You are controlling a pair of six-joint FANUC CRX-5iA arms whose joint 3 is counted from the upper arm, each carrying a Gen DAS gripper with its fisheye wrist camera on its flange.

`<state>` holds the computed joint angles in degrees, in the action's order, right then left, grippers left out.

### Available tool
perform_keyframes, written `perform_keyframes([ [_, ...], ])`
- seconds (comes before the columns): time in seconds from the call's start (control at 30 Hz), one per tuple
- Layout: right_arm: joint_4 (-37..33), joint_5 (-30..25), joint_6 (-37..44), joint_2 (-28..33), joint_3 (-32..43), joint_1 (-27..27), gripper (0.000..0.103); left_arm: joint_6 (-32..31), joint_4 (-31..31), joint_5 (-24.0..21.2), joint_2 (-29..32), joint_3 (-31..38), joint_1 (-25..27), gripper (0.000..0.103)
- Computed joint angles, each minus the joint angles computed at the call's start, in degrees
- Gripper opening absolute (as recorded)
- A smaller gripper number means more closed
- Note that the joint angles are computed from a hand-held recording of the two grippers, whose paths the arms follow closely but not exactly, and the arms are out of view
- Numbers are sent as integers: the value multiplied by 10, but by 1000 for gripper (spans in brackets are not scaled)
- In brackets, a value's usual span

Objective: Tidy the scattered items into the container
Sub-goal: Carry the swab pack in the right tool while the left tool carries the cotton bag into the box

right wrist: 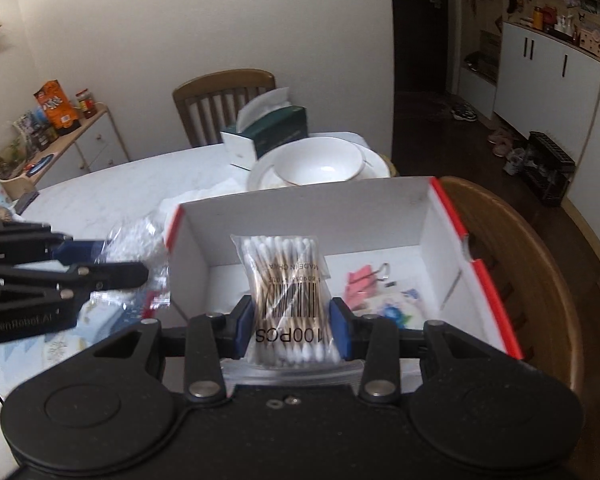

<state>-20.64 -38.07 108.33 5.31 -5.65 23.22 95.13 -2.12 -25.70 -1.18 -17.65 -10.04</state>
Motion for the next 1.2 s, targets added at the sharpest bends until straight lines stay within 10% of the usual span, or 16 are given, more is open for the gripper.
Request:
perform_keyframes([
  [1.2, 69, -18, -25, 110, 70, -15, 41, -29, 6, -132, 212, 193, 0, 26],
])
